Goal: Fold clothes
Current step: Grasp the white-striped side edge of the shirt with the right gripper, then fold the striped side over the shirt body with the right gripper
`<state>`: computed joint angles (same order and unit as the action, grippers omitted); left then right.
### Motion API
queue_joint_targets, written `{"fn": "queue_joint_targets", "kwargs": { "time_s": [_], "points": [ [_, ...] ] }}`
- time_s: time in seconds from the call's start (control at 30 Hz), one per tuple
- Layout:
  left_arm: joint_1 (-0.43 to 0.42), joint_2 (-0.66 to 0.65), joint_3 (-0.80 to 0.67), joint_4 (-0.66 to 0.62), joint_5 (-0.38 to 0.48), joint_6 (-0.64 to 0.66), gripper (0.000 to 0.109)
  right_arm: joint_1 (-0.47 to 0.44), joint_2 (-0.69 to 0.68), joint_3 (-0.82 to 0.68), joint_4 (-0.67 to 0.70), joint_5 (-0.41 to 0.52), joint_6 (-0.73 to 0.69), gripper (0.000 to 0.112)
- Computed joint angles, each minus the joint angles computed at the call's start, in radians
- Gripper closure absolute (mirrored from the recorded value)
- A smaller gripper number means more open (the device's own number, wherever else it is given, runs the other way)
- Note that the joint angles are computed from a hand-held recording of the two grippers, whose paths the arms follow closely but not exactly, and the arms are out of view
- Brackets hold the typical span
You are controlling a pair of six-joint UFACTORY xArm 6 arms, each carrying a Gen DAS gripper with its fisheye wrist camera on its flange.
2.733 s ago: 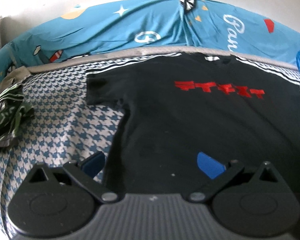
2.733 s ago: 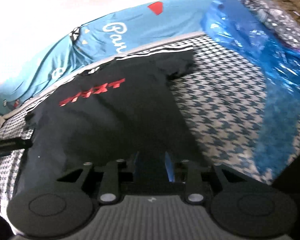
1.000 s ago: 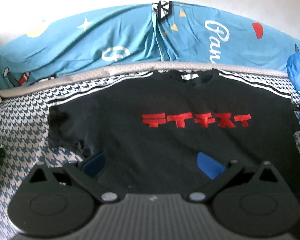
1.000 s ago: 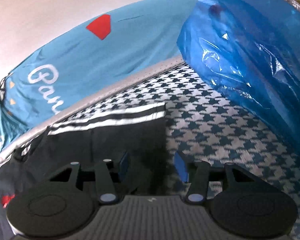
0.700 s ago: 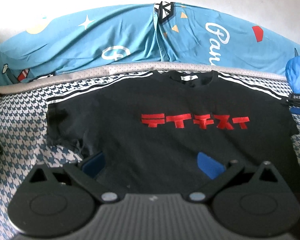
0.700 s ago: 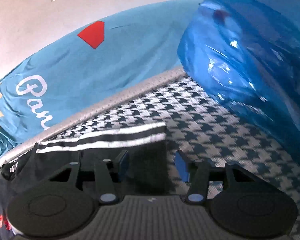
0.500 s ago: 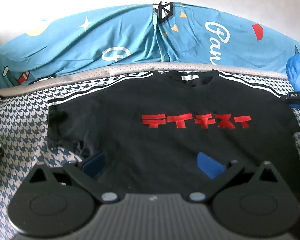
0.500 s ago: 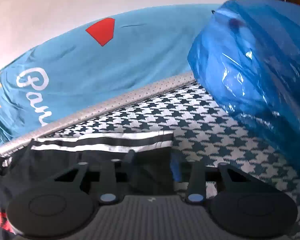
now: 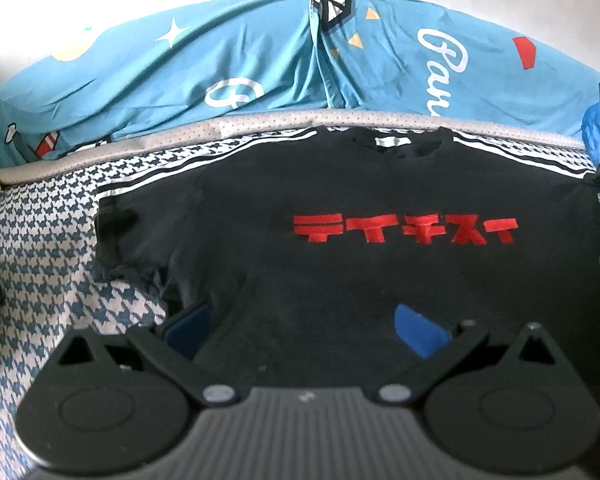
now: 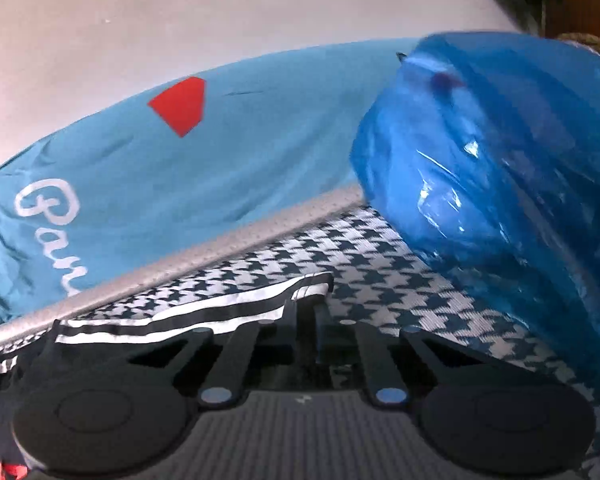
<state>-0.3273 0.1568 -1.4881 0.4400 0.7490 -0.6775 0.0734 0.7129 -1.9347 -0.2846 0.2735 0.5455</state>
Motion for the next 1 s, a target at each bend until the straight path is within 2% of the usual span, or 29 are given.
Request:
{"fn": "queue_joint_targets", "kwargs": {
  "time_s": [0.1,0.23,0.37,0.57,0.87,1.0],
  "points": [
    [0.004,0.004,0.001,-0.014,-0.001,0.010,0.006,0.004,0.005,-0.006,0.047,0.019,-0.041,0.102],
    [0.000,0.003,0.004,-0.008,-0.011,0.013,0.006,-0.002,-0.008,0.006,0.272,0.019,-0.175,0.097],
    [-0.003,0.004,0.003,0.000,-0.012,0.013,0.006,-0.013,-0.033,0.028,0.403,0.040,-0.274,0.084],
    [-0.006,0.006,0.002,0.003,-0.016,0.013,0.006,-0.019,-0.055,0.048,0.564,0.089,-0.413,0.083],
    [-0.006,0.014,-0.005,0.012,-0.007,0.013,0.006,0.003,-0.063,0.072,0.525,0.066,-0.465,0.082],
    [-0.006,0.015,-0.006,0.014,-0.003,0.016,0.006,0.006,-0.058,0.066,0.517,0.061,-0.469,0.096]
  ]
}}
